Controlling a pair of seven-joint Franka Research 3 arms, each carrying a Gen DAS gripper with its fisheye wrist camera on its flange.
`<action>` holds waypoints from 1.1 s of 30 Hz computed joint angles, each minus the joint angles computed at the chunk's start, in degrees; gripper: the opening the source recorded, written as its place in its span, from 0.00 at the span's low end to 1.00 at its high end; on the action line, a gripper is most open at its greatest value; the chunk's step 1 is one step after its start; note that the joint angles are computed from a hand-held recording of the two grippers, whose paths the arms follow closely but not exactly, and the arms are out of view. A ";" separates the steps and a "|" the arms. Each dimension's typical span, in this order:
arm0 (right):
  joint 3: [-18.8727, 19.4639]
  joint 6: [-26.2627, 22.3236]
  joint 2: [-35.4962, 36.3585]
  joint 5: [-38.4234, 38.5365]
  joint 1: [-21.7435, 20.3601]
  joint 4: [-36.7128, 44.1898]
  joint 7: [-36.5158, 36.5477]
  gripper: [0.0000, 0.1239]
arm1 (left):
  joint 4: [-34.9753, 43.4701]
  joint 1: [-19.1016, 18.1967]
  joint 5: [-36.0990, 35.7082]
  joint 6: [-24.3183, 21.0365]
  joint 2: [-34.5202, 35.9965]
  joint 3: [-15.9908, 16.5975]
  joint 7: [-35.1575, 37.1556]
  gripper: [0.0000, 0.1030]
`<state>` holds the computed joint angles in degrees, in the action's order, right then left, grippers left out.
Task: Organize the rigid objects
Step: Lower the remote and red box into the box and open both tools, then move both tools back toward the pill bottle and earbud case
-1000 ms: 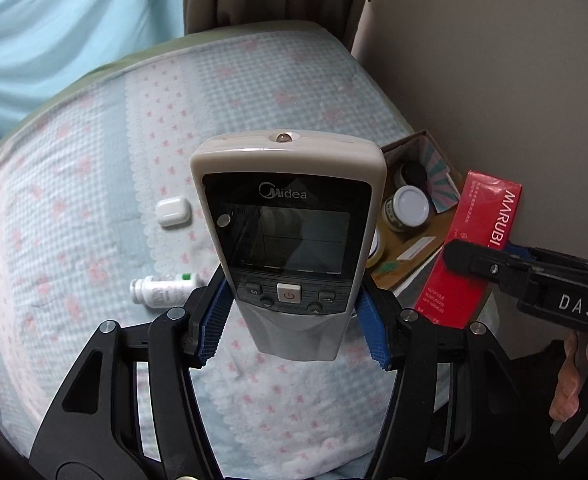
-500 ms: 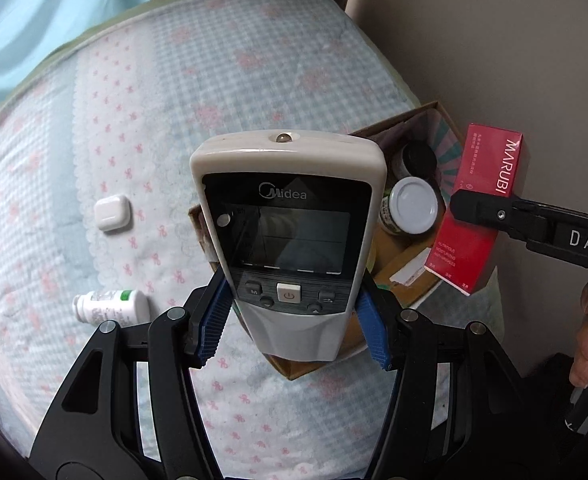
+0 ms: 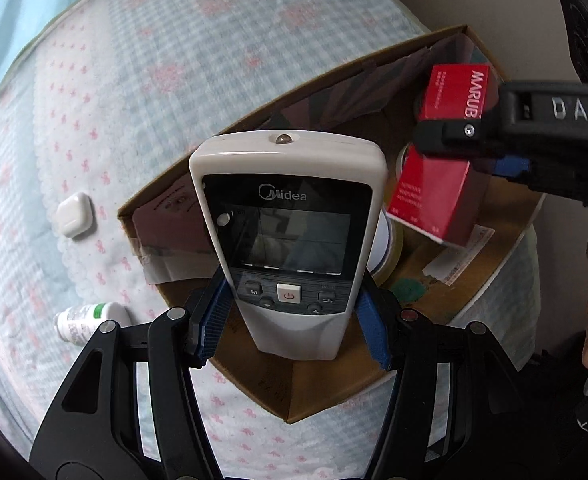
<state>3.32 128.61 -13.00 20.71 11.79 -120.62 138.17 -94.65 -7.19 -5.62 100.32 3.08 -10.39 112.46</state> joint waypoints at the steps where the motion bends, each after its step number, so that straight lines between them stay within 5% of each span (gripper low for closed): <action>1: -0.09 1.59 -0.34 1.41 -0.04 -1.04 1.20 0.32 | -0.28 -0.12 0.26 0.01 -0.08 -0.12 0.33 0.53; 6: -0.40 6.19 -1.30 6.24 -0.31 -4.69 6.64 0.33 | -1.70 -0.98 2.37 1.58 -0.76 -0.59 1.19 0.54; 7: -0.06 4.66 -0.76 4.00 -0.80 -3.65 8.28 0.35 | -1.70 -1.22 3.15 1.47 -0.66 -0.69 0.53 0.60; 8: 0.26 3.48 -0.35 1.86 -1.16 -2.71 9.66 0.45 | -1.60 -1.35 3.70 1.28 -0.58 -0.69 -0.06 0.86; 9: 0.47 2.61 -0.22 0.06 -1.39 -2.02 10.70 0.63 | -1.64 -1.31 3.45 1.30 -0.69 -0.60 -0.31 1.00; 11: 0.80 -0.93 -0.03 -4.02 -1.79 0.10 12.40 0.83 | -2.01 -0.89 1.38 1.51 -1.23 -0.20 -0.03 1.00; 19: 1.16 -10.55 -0.13 -9.34 -1.08 3.99 11.13 0.83 | -1.31 -0.49 1.54 0.36 -1.29 0.10 0.06 1.00; 33: 1.99 -14.55 -1.08 -13.54 0.01 7.31 9.77 0.83 | -1.69 0.97 0.50 -0.60 -6.00 1.70 0.06 1.00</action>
